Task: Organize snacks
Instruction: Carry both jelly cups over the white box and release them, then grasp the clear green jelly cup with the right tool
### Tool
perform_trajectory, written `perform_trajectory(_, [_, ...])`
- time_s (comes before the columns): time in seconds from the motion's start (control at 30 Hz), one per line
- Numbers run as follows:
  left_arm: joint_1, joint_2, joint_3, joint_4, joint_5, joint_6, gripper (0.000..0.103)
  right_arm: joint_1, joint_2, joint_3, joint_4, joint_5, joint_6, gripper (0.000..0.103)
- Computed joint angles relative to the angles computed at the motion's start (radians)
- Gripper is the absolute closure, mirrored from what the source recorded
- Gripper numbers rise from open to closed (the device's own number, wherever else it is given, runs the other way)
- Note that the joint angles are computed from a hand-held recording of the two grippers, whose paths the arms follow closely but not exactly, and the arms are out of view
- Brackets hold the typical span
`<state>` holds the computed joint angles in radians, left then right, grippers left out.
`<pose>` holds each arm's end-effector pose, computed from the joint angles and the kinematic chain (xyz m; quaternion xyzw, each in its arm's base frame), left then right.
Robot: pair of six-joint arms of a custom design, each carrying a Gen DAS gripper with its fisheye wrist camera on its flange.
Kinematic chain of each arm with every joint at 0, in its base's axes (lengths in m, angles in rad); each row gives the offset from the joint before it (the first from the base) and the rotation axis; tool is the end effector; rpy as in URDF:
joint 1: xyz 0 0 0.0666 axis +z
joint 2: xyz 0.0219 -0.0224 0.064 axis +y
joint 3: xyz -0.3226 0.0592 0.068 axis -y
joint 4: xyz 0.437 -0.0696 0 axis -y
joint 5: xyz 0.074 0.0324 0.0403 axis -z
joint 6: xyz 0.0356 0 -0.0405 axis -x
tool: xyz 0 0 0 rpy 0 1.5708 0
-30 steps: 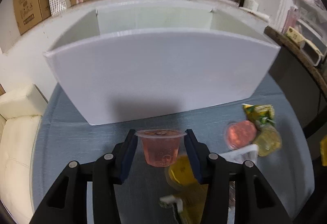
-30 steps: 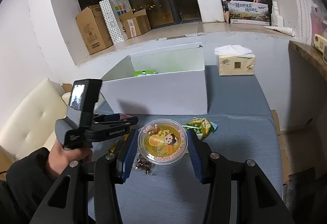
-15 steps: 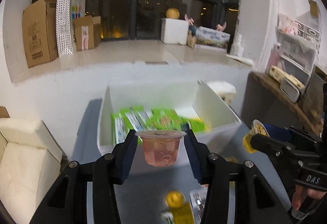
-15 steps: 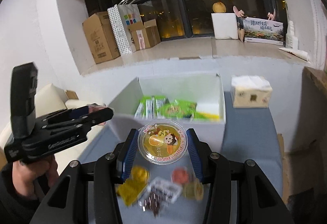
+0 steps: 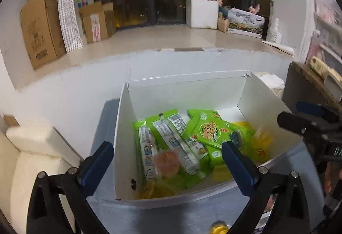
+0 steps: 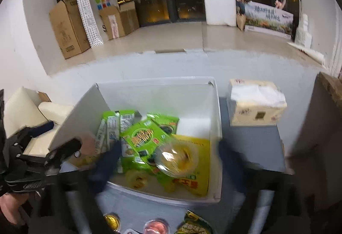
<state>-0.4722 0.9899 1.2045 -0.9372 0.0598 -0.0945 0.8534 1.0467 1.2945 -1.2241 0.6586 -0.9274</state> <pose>0.3646 -0.1891 0.4581 0.2665 0.8712 -0.1040 0.3989 0.2797 0.2868 0.4664 0.1281 0.9006 0.0209 0.4147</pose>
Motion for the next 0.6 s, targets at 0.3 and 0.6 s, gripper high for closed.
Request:
perform_trajectory(0.3, [0.012, -0.045, -0.013, -0.035, 0.047, 0.028, 0.0, 0.071, -0.051, 0.0, -0.072, 0.086, -0.081, 0.005])
perform_trajectory(0.6, [-0.036, -0.277, -0.114, -0.134, 0.096, 0.046, 0.0, 0.314, -0.055, 0.033, -0.295, 0.268, -0.345, 0.0])
